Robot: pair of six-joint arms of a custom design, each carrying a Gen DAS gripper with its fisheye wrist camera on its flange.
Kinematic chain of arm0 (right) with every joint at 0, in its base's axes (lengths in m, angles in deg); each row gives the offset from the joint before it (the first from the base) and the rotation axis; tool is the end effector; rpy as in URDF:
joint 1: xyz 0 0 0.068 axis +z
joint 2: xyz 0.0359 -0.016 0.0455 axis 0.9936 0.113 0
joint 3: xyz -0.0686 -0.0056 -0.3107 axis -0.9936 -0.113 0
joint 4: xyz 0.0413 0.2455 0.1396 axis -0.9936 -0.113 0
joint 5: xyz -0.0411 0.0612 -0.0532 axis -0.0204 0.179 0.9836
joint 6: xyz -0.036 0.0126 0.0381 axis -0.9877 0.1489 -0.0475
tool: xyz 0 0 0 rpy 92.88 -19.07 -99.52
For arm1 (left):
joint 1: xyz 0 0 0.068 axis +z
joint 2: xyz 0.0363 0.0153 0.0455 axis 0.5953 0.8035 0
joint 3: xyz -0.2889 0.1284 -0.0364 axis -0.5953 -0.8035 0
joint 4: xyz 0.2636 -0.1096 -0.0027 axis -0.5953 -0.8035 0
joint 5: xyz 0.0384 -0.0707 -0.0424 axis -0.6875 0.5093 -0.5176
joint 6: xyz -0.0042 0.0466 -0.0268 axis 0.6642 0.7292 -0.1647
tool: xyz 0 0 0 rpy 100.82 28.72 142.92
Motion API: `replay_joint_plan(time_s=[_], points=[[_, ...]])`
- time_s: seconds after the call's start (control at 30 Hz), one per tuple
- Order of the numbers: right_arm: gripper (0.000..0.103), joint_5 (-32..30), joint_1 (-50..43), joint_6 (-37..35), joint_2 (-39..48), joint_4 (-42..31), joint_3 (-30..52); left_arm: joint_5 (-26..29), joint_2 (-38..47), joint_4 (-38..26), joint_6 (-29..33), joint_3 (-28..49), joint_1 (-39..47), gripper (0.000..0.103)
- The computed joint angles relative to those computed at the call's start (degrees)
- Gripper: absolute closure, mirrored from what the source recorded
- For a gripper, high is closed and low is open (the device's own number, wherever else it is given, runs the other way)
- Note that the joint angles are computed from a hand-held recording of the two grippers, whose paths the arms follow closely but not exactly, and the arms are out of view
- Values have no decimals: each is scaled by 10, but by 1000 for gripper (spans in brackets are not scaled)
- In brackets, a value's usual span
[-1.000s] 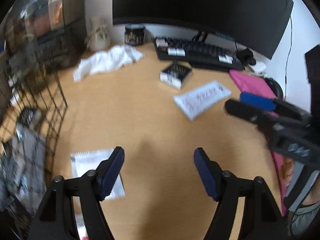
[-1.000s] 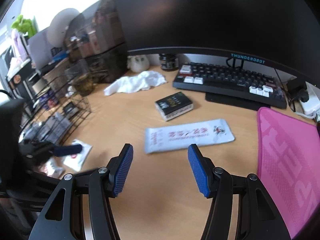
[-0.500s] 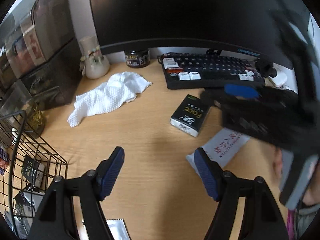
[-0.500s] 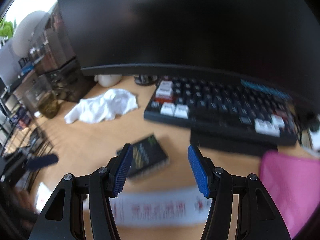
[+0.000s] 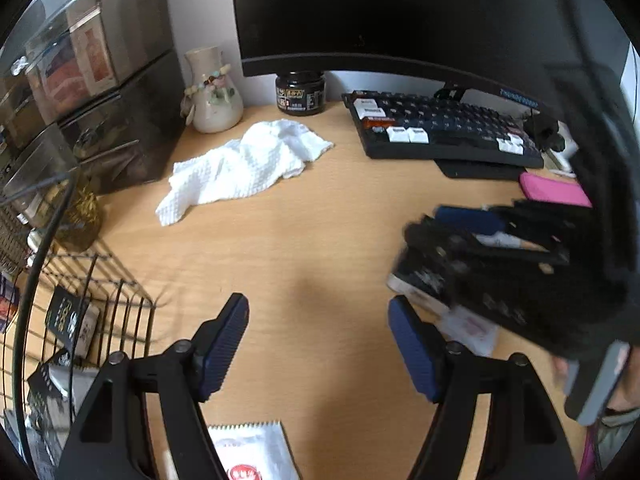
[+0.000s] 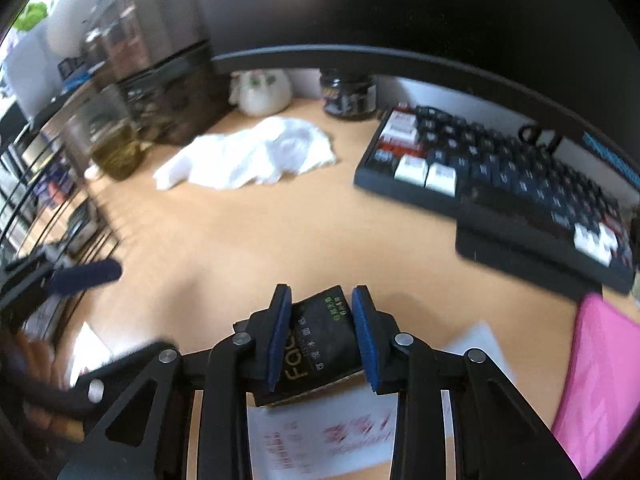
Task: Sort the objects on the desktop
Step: 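Grasp the last Face pack with the left gripper while the right grasps the white Yanwo sachet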
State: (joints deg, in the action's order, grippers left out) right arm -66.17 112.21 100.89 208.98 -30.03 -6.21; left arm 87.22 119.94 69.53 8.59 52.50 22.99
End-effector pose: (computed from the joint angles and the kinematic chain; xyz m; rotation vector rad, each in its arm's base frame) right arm 0.3099 0.1636 0.0430 -0.1325 2.5161 0.1576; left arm 0.2965 -0.0767 0.0508 0.5996 2.4866 -0.2022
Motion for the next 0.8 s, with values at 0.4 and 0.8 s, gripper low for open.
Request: replay_joint_plan(time_s=[0.4,0.8], points=[[42,104,39,108,-148,119,-231,-9,-44,52,14,-86,-84,27],[42,33,-50,102,-95,212,-276,-34,44,46,-3,-26,-149,37]])
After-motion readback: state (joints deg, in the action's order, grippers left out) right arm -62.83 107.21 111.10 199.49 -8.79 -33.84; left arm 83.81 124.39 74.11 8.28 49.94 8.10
